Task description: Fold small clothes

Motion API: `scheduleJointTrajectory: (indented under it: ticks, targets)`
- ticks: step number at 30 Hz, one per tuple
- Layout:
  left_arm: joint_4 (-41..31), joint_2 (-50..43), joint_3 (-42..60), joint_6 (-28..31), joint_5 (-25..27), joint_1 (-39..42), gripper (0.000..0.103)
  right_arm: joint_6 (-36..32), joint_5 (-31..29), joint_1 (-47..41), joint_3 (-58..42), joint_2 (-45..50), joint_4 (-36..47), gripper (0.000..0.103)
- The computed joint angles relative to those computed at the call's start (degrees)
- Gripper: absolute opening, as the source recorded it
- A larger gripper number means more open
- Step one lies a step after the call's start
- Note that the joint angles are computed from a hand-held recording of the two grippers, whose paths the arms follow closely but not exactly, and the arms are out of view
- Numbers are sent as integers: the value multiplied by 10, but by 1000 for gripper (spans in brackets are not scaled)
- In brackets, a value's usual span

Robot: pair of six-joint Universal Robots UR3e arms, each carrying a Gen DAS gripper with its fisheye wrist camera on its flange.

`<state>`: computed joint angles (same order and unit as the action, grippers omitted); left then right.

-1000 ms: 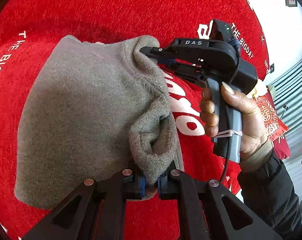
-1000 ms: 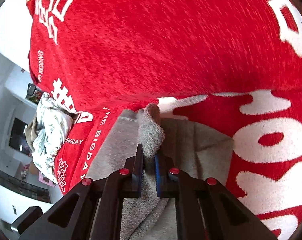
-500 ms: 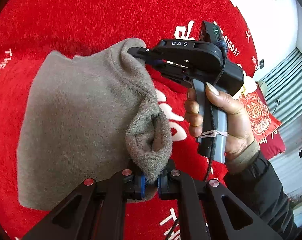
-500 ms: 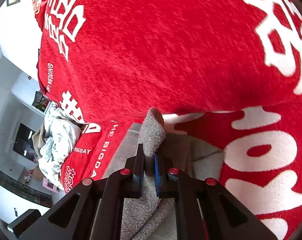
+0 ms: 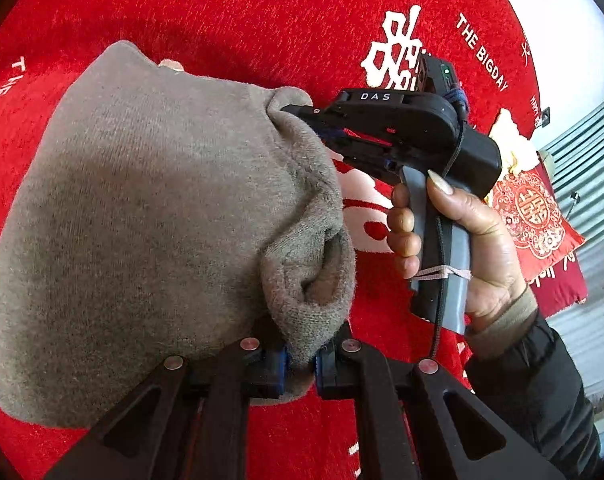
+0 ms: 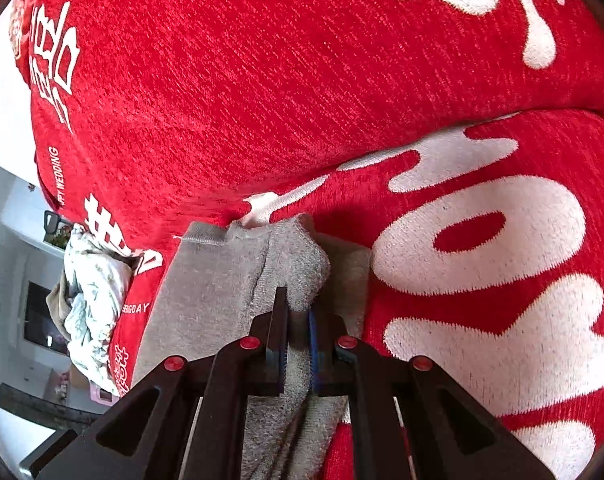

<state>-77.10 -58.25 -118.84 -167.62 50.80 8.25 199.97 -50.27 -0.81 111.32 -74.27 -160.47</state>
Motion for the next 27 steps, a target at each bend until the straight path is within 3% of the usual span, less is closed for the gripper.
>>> scheduleJointTrajectory:
  ticks: [2, 3, 4, 5, 6, 9, 12, 14, 16, 18, 21, 23, 25, 27]
  targets:
    - [4, 1, -1, -3, 10, -8, 24, 10, -15, 5, -4, -8, 11, 18]
    - [-7, 5, 1, 4, 5, -5, 42, 19, -25, 8, -5, -14, 17, 34]
    - [-17, 8, 4, 8, -2, -1, 63, 27, -36, 9, -4, -24, 25, 42]
    - [-27, 19, 5, 11, -6, 5, 72, 37, -49, 10, 2, -40, 28, 55]
    - [-26, 30, 6, 2, 1, 5, 83, 44, -57, 13, 10, -50, 23, 57]
    - [-41, 52, 16, 6, 15, 4, 85, 43, -54, 15, 42, -106, 14, 57]
    - [-125, 77, 36, 60, 5, 36, 85, 36, -38, 38, 59, -148, -2, 58]
    - [-189, 108, 47, 107, -4, 72, 85, 34, -19, 56, 60, -153, -15, 67]
    - [-270, 141, 64, 175, -10, 121, 85, 41, 11, 80, 60, -136, -49, 75]
    - [-329, 170, 76, 229, -6, 170, 85, 43, 21, 99, 60, -113, -63, 75]
    - [-411, 203, 93, 326, 2, 263, 85, 44, -46, 127, 51, -83, -38, 70]
    - [-502, 213, 118, 421, 3, 354, 85, 55, -45, 119, 80, -83, -83, 65]
    - [-613, 201, 155, 524, 1, 448, 85, 76, -60, 123, 89, -108, -76, 66]
    - [-675, 189, 187, 579, 1, 511, 85, 70, -98, 144, 76, -137, -38, 69]
